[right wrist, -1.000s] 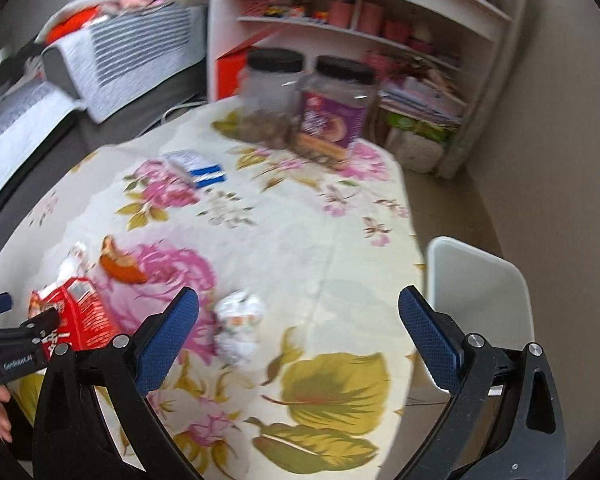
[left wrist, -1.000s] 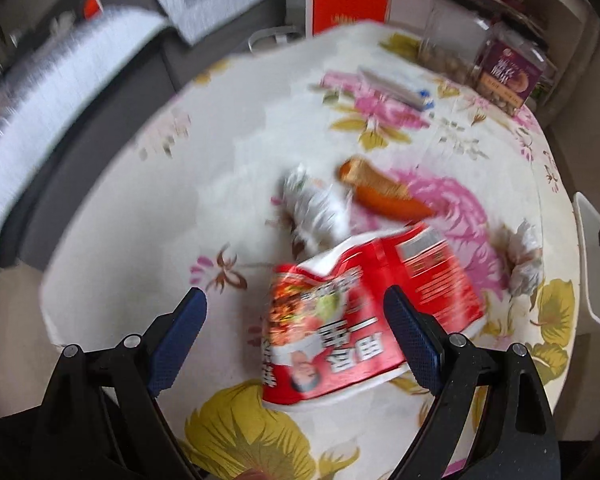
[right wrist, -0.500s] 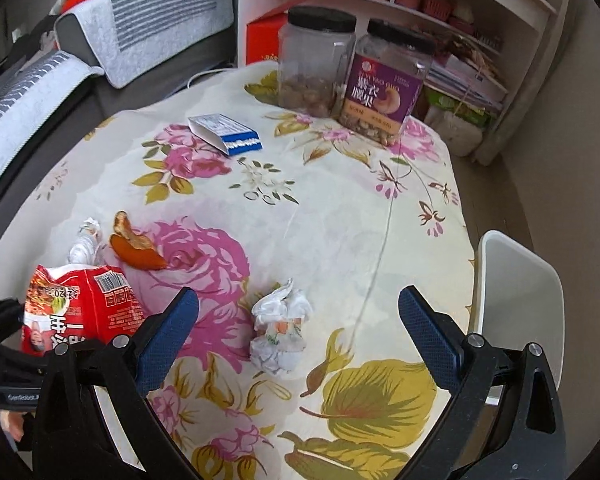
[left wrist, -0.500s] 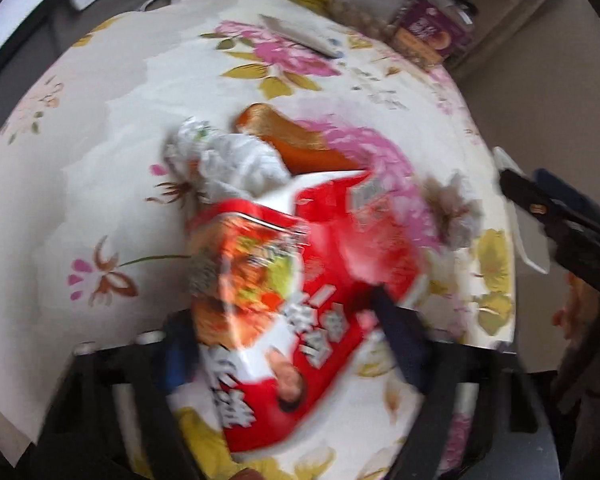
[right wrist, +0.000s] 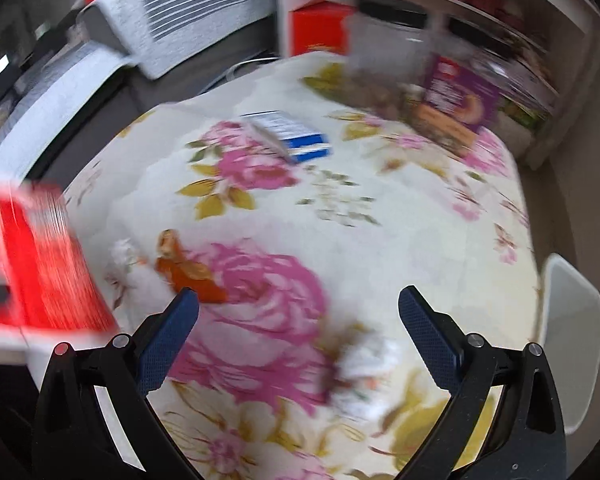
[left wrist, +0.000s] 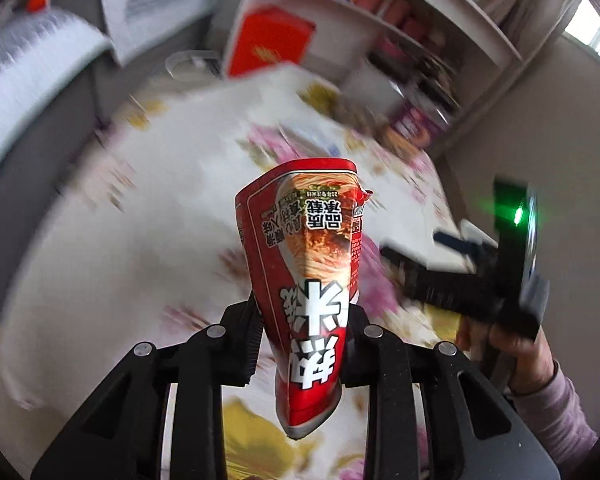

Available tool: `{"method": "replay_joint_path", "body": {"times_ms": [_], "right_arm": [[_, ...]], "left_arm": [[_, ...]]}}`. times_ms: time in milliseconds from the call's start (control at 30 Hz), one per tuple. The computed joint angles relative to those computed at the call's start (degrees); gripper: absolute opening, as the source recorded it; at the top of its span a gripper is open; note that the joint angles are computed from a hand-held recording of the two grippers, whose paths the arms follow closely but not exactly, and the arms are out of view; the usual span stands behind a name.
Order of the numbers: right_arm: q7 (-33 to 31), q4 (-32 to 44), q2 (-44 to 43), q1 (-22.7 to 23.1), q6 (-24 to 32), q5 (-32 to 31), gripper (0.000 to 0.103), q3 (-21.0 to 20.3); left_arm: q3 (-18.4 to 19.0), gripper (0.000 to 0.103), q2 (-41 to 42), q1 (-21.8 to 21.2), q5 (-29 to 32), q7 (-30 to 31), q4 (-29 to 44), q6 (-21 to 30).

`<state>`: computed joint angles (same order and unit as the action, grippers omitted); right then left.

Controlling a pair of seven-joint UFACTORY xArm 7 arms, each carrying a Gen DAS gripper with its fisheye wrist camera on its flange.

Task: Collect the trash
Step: 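Grasp the red noodle wrapper with the left tool while the right tool grasps the tissue bundle, then carry the tissue bundle to the bin and release it with the right tool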

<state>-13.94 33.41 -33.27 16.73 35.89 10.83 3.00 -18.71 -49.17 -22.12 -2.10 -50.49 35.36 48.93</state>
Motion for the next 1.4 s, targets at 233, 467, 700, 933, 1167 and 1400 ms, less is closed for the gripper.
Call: {"method": "replay_joint_path", "body": {"times_ms": [233,467,700,933,1167,1400], "right_arm": [[-7.07,-0.92,3.97,6.04,-3.67,-1.05,0.094,2.79],[-12.07,0.33,4.62,11.17,-3.96,6.56,0.076,0.05],[-13.19,1.87,9.74,11.27,-3.71,6.30,0.045,3.73],[-13.13,2.45,8.89,12.48,-4.23,9.57,0.032,2.66],[-10.93,3.75,4.54,11.35,-5.69,12.93,0.032,0.90],[-6.96,3.42,0.70,8.96,-7.32,11.58,0.032,-0.10]], "left_arm": [[0.16,0.029,-0.37,5.70,6.98,2.66,3.55,5.48],[2.33,0.029,-1.38,6.59,4.82,2.35,0.16,3.34],[3.11,0.030,-2.64,7.64,4.04,1.57,-1.09,3.86],[2.55,0.030,-3.34,8.66,4.53,0.71,-1.54,3.77],[0.05,0.030,-3.29,10.45,6.96,-2.06,-0.20,3.04],[-3.79,0.030,-1.24,11.94,10.78,-5.98,2.47,3.08]]}}
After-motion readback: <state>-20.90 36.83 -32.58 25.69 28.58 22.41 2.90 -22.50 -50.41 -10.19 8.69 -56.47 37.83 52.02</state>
